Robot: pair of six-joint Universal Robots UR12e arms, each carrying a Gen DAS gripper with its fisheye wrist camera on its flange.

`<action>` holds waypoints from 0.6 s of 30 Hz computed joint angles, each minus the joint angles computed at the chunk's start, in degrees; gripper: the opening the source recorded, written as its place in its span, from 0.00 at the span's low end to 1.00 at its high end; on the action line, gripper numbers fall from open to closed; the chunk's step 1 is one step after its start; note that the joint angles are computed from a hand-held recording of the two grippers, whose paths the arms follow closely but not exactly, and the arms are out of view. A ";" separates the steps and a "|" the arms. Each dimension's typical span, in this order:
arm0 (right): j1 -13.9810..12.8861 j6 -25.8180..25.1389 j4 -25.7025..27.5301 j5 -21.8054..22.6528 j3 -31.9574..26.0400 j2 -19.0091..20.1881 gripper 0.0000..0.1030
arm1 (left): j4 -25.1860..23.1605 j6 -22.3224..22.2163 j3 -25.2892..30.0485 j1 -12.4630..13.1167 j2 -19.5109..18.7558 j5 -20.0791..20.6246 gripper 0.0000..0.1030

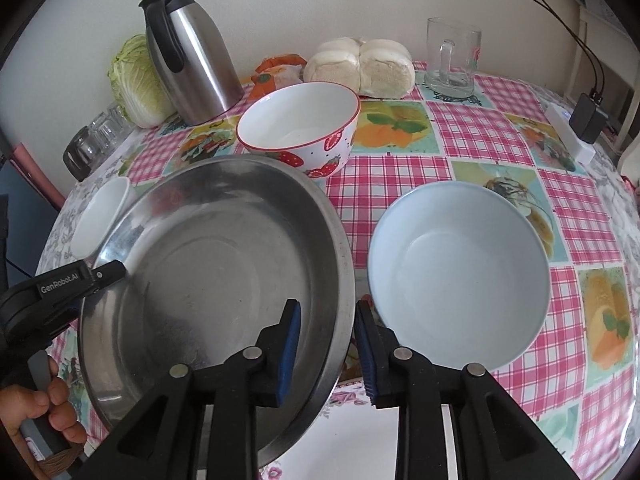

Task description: Organize plates and bowls

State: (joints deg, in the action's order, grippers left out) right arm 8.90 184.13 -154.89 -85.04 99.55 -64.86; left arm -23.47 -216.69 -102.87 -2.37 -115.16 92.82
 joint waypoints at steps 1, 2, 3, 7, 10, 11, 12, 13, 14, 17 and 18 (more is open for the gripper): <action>-0.07 0.00 0.62 0.19 -0.02 -0.15 0.30 | 0.18 -0.11 -0.08 0.08 0.01 -0.23 0.30; -0.13 0.08 1.38 0.22 -0.10 -0.26 0.30 | 0.38 -0.27 -0.17 0.15 0.02 -0.45 0.30; -0.17 0.15 2.28 0.18 -0.21 -0.36 0.30 | 0.57 -0.28 -0.23 0.21 0.02 -0.57 0.30; -0.90 0.45 3.78 3.09 0.00 -0.73 0.18 | 0.91 0.38 -0.17 0.12 -0.12 -0.32 0.30; -0.50 -0.01 2.68 1.71 0.19 -0.62 0.15 | 1.59 1.10 -0.14 0.01 -0.35 0.04 0.30; -0.44 -0.12 2.20 1.62 0.26 -0.55 0.15 | 1.85 1.23 -0.16 0.00 -0.41 0.26 0.30; -0.45 -0.03 2.08 1.71 0.27 -0.51 0.15 | 2.14 1.27 -0.21 0.00 -0.44 0.32 0.30; -0.46 0.06 1.97 1.84 0.26 -0.45 0.15 | 2.45 1.23 -0.24 0.00 -0.51 0.36 0.30; -0.47 0.13 1.80 1.93 0.27 -0.42 0.15 | 2.61 1.21 -0.22 -0.01 -0.58 0.38 0.30; -0.53 0.28 1.51 2.00 0.22 -0.33 0.15 | 2.74 1.50 -0.14 -0.12 -0.72 0.73 0.31; -0.54 0.24 1.40 1.93 0.27 -0.33 0.15 | 2.64 1.56 -0.08 -0.19 -0.76 0.89 0.31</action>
State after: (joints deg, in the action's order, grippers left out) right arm 8.36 184.37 -153.49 -83.11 99.82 -65.19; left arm -20.83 -215.13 -102.95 -2.56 -115.91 93.71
